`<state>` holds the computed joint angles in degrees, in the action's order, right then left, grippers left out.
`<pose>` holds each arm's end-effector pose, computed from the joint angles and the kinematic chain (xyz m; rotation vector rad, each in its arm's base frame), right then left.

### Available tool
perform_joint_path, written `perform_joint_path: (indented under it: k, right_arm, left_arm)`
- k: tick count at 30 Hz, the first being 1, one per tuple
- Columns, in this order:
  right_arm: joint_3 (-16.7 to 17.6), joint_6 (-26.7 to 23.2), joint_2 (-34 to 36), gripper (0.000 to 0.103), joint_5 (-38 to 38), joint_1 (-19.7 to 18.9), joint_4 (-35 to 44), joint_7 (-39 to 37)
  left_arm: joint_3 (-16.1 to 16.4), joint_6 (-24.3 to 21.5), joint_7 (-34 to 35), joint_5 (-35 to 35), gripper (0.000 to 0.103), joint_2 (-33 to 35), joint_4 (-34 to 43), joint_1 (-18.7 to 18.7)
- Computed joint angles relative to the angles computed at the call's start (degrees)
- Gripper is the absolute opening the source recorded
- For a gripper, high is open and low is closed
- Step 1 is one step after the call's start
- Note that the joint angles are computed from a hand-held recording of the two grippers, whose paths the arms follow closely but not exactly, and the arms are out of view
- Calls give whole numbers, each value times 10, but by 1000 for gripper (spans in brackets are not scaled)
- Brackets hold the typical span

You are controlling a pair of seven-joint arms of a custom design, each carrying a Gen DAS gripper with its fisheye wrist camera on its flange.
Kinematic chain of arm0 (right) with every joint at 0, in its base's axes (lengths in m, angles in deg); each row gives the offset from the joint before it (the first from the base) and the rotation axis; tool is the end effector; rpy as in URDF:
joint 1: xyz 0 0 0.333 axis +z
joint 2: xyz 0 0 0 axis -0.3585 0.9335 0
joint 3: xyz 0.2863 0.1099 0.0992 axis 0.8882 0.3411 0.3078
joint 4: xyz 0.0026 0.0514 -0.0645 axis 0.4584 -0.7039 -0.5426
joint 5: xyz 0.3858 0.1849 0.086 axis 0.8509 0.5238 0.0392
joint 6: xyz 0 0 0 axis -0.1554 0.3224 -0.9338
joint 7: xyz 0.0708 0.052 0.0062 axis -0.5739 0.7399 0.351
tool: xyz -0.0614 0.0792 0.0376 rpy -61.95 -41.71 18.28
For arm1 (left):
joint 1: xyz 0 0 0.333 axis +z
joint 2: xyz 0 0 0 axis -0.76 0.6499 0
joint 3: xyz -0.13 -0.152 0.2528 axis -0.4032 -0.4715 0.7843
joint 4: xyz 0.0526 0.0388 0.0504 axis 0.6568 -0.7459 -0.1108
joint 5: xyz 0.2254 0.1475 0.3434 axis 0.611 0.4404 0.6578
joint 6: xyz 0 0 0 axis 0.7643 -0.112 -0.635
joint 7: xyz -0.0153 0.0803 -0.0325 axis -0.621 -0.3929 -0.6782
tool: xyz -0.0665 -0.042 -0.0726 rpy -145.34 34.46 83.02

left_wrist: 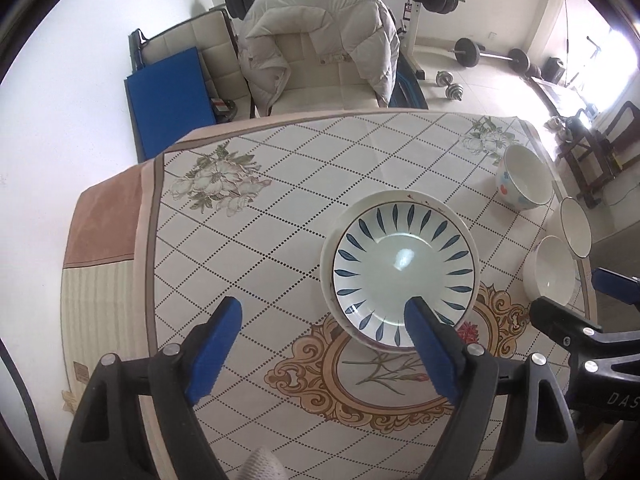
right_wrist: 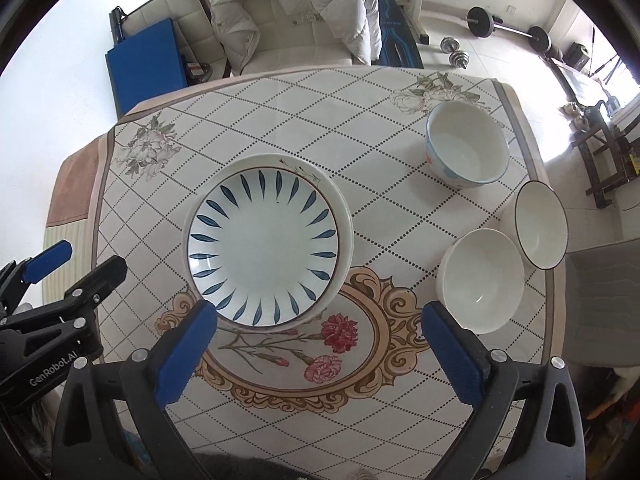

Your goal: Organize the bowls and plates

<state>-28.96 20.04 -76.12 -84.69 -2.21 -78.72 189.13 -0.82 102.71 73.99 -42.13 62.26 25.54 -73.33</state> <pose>0.5488 0.2430 0.6297 -1.4171 2.5783 -0.2005 0.6355 -0.3877 0.6505 -1.2666 2.5935 -0.4379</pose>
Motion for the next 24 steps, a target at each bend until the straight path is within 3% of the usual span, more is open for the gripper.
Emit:
perform_joint_path:
  k: [6,11,24]
  right_arm:
    - [26,-54,-10,103,-83,21,53,45]
    - [45,-110,-4,103,-149,44,104,63]
    - [65,-204,21,103,-221,95,197,89]
  left_arm:
    - [-6,65,5,-9,83,-85,-85,20]
    - [-12,83,7,-14,83,-126,-112,34]
    - [-22,62,14,-63,83,-159,-131,58]
